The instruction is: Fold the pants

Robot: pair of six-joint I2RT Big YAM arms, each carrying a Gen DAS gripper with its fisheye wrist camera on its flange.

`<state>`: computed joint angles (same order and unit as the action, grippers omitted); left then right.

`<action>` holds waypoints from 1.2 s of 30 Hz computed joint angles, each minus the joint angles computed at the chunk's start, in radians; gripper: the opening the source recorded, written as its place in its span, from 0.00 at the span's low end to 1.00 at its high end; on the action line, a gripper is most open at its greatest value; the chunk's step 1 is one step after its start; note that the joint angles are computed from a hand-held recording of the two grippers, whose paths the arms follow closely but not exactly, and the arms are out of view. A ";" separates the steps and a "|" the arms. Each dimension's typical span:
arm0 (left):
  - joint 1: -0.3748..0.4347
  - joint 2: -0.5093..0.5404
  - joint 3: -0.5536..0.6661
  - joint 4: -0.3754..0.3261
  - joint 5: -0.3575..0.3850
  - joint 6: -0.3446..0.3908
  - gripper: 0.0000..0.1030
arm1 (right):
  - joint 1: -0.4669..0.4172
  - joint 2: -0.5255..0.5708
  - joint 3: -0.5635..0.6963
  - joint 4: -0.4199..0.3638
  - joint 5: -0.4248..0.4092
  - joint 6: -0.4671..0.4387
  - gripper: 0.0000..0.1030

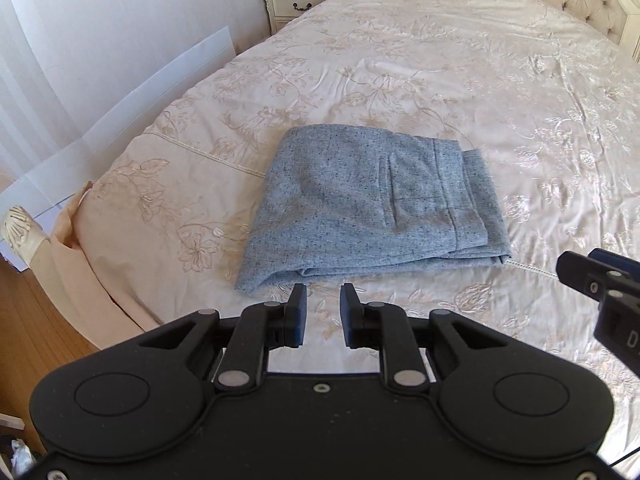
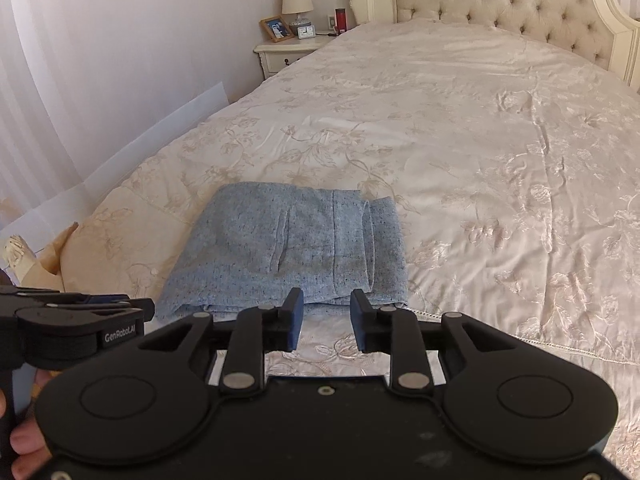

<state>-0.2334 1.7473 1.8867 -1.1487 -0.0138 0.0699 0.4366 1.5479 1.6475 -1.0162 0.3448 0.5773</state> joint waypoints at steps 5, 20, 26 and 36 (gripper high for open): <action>-0.009 -0.028 -0.032 0.020 0.003 -0.004 0.38 | 0.007 -0.021 -0.020 0.010 0.008 -0.018 0.28; -0.010 -0.047 -0.051 0.026 -0.012 -0.033 0.39 | 0.015 -0.047 -0.046 0.028 0.016 -0.029 0.29; -0.011 -0.053 -0.056 0.030 -0.008 -0.031 0.39 | 0.018 -0.050 -0.047 0.029 0.019 -0.032 0.29; -0.013 -0.047 -0.045 0.017 -0.007 -0.036 0.39 | 0.018 -0.053 -0.050 0.030 0.017 -0.038 0.29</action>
<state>-0.2459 1.7003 1.8416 -1.1319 -0.0206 0.0337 0.4544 1.4951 1.5974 -0.9860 0.3615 0.5397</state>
